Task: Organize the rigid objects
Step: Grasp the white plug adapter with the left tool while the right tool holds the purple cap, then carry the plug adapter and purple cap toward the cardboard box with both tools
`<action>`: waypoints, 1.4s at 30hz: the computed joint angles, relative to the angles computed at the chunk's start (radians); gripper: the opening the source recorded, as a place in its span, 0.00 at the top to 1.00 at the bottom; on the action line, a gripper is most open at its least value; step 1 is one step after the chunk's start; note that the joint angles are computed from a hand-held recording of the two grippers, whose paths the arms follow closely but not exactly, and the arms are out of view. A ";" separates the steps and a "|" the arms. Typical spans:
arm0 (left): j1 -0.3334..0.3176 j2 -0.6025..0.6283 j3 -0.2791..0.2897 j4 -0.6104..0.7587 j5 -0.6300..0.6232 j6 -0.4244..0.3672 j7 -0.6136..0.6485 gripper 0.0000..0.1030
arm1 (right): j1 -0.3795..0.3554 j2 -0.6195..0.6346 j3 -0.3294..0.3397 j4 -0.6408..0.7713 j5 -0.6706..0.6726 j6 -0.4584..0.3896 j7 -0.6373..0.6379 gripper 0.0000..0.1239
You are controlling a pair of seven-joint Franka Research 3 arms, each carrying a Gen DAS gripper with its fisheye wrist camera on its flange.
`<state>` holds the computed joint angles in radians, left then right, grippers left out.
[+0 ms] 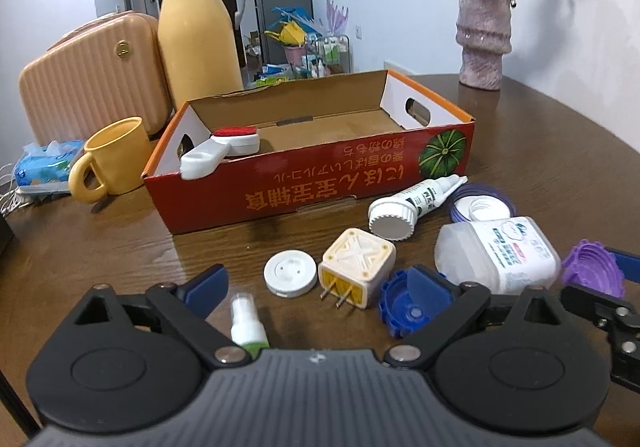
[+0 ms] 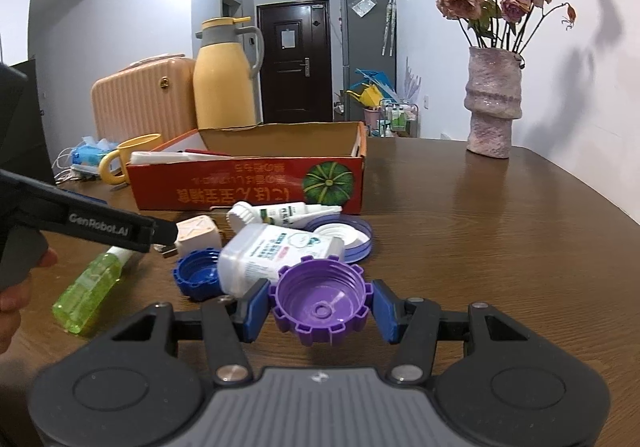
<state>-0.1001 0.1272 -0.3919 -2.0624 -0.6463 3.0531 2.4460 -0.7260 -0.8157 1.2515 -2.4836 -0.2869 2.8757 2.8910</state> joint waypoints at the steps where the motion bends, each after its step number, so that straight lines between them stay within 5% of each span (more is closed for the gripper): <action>1: -0.015 0.012 0.019 0.013 0.048 -0.009 -0.039 0.08 | -0.002 0.000 -0.002 -0.002 0.000 0.000 0.000 0.57; 9: -0.021 0.098 0.046 0.122 0.290 -0.130 -0.216 0.23 | -0.036 0.008 -0.002 0.001 -0.013 -0.002 -0.001 0.57; 15: 0.004 0.138 0.019 0.177 0.333 -0.190 -0.221 0.33 | -0.073 0.022 0.012 0.018 -0.019 -0.006 -0.008 0.57; 20: 0.015 0.164 0.008 0.221 0.332 -0.266 -0.211 0.55 | -0.103 0.023 0.024 0.031 -0.016 0.003 -0.015 0.57; 31: 0.038 0.147 -0.024 0.177 0.268 -0.194 -0.140 0.60 | -0.136 0.028 0.033 0.048 0.010 -0.001 -0.031 0.57; 42: 0.070 0.099 -0.054 0.137 0.074 -0.174 0.017 0.62 | -0.124 0.016 0.024 0.052 0.018 -0.012 -0.038 0.57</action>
